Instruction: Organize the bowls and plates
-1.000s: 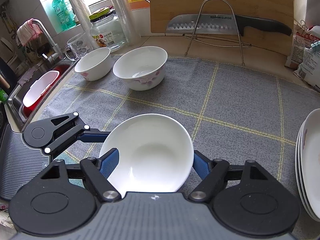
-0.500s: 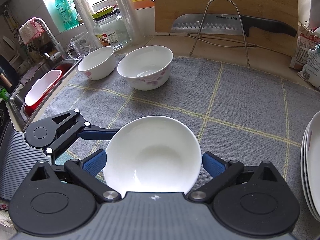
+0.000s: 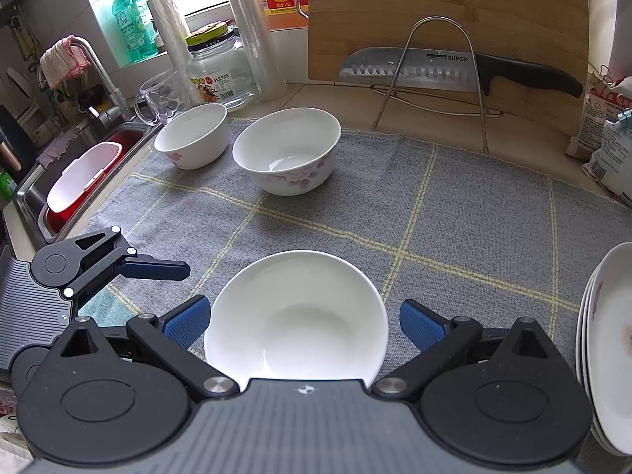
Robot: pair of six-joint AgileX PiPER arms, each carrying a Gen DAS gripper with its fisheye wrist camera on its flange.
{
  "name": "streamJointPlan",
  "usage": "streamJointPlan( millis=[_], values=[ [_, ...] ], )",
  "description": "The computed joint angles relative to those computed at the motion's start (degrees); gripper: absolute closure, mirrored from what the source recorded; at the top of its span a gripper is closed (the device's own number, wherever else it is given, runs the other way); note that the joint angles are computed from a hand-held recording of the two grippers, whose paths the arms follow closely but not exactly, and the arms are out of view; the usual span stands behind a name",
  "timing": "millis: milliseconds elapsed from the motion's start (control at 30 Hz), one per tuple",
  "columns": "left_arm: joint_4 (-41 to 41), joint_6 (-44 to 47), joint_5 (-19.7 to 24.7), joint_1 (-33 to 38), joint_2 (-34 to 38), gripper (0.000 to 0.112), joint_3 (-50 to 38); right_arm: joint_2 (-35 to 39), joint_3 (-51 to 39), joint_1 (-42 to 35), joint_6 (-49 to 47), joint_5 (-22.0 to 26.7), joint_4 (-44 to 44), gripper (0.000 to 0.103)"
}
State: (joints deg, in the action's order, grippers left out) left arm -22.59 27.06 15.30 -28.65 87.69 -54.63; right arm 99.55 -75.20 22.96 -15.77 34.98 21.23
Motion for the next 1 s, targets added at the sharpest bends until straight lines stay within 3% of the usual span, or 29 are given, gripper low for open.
streamJointPlan(
  millis=[267,400,567,1000],
  values=[
    [6.5,-6.2,-4.4,4.2,0.1,0.011,-0.8,1.8,-4.7,0.5,-1.1,1.3,0.1,0.0],
    [13.3,-13.6,-5.9,5.8,2.7,0.011,-3.2,3.8,-8.5,0.6,-1.6,2.7,-0.4,0.0],
    [28.0,-30.2,-7.4,6.6,6.7,0.011,-6.5,6.9,-14.2,1.1,-0.7,4.5,-2.5,0.0],
    [42.2,-45.0,-7.8,6.8,15.2,0.011,-13.9,22.3,-39.2,1.3,-0.6,15.5,-4.7,0.0]
  ],
)
